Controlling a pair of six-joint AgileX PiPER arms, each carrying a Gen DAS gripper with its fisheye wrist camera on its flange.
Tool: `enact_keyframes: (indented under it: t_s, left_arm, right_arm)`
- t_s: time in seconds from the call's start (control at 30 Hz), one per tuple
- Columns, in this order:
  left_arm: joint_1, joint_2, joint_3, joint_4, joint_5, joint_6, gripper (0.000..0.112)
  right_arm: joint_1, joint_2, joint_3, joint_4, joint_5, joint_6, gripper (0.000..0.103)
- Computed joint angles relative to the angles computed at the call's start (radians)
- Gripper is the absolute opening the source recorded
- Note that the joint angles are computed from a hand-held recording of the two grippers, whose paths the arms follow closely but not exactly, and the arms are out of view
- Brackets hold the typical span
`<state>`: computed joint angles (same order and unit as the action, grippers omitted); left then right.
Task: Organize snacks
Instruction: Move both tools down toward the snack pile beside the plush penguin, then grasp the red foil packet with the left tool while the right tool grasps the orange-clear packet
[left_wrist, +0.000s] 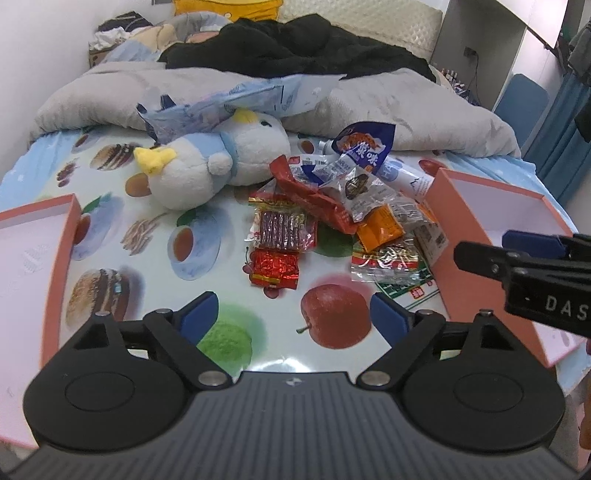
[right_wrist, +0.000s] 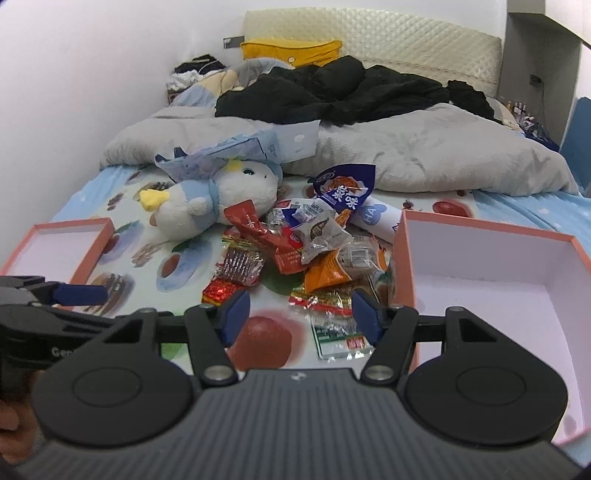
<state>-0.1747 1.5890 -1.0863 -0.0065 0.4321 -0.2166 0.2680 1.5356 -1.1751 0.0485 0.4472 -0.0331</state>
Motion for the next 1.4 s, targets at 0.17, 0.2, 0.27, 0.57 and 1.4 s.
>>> enact_keyframes:
  t_s: [0.17,0.2,0.27,0.57,1.4]
  left_arm:
    - [0.050,0.141,-0.083,-0.131,-0.026,0.144,0.083]
    - [0.062,0.177,-0.109,-0.165,-0.027,0.177,0.082]
    - [0.076,0.232,-0.147,-0.209,-0.029,0.219,0.081]
    - [0.059,0.446,-0.322,-0.198,-0.028,0.240,0.080]
    - [0.016,0.590,-0.420,0.009,-0.056,0.088,0.057]
  right_arm:
    - [0.011,0.138,-0.102,-0.045,-0.009,0.013,0.062]
    - [0.011,0.161,-0.118,-0.056,-0.011,0.018,0.062]
    - [0.012,0.223,-0.170,-0.105,-0.007,0.056,0.062]
    - [-0.003,0.431,-0.379,-0.155,0.045,0.060,0.063]
    - [0.032,0.732,-0.683,-0.404,0.178,0.117,0.080]
